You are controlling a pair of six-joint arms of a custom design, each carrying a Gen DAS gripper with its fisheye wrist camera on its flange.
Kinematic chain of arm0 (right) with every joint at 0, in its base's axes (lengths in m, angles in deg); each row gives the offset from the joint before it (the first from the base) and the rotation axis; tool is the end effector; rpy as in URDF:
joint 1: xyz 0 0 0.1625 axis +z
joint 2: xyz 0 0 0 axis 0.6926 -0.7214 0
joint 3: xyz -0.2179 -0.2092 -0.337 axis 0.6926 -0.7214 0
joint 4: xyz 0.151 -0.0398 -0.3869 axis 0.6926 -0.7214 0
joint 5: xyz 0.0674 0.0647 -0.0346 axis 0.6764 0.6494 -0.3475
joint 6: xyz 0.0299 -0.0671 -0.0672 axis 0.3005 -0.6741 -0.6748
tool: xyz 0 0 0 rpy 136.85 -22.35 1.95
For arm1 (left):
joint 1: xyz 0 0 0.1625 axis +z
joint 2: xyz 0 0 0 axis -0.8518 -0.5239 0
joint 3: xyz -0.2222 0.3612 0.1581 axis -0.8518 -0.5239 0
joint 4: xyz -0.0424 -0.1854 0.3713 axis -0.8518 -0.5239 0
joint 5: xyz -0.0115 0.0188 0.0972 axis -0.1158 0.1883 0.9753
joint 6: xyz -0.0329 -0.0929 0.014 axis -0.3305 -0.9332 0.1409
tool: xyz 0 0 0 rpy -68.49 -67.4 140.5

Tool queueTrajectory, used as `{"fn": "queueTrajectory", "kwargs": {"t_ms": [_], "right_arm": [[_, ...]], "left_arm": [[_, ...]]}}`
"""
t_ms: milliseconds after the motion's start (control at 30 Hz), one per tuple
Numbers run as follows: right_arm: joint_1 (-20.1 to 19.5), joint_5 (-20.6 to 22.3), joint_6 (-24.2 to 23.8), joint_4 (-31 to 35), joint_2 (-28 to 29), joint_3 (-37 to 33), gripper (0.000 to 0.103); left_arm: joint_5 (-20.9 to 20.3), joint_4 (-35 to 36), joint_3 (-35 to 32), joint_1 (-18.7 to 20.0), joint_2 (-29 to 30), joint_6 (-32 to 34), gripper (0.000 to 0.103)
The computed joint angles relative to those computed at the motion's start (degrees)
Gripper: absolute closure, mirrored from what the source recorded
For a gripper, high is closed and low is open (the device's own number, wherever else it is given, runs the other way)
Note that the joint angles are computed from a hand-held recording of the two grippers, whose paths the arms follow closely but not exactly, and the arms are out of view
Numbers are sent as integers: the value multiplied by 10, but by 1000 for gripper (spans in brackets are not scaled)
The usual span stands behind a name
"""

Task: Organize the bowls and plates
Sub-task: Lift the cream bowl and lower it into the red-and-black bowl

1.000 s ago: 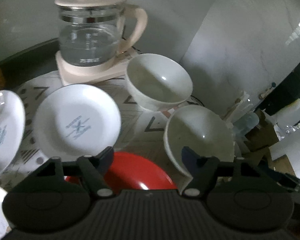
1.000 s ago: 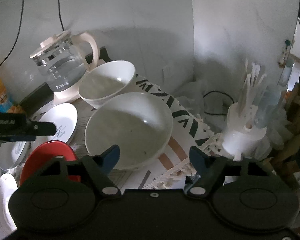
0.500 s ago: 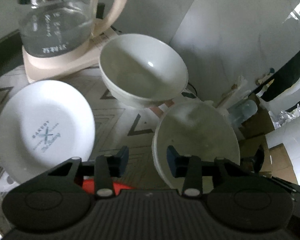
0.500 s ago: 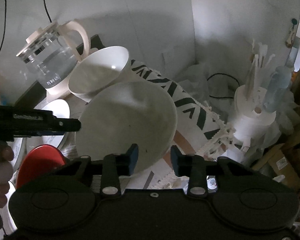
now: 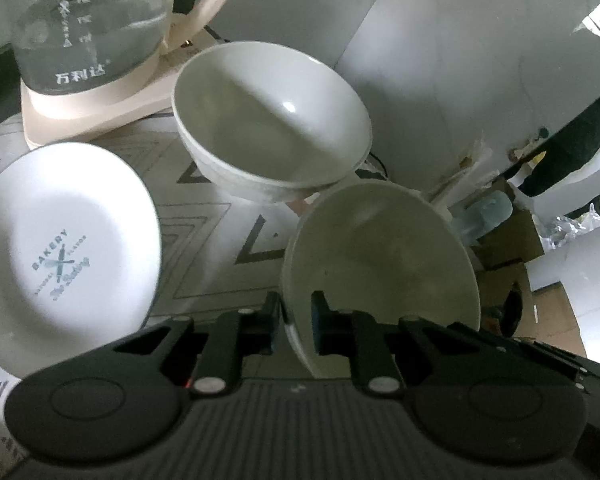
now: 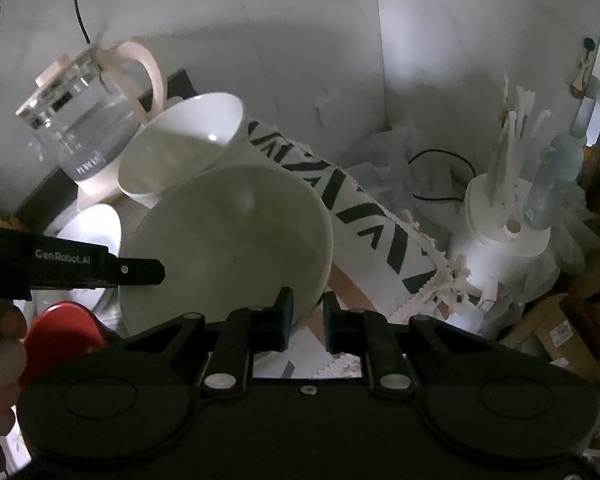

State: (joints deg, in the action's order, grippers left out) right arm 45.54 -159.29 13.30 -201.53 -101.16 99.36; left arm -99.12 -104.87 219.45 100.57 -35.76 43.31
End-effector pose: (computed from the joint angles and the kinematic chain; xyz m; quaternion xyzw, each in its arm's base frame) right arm 0.0903 -0.3392 0.1374 0.0600 -0.9103 0.3300 0.2425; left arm -0.2180 -0.4453 0.0708 0.1079 0.9587 -0.1646 0.2054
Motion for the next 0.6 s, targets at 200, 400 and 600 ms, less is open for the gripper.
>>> {"fn": "queueTrajectory", "kwargs": {"t_ms": [200,400,600], "right_arm": [[14,13,-3,-29,-12,16,88],[31,36,-19,-43,-32,29,88],[59,41,-21,-53,-38,35,88]], "left_arm": [[17,-6,20,-26,-26,-18,89],[46,-11,47,-57,-66,-48,95],[74,1,75,-90,-110,-86,95]]}}
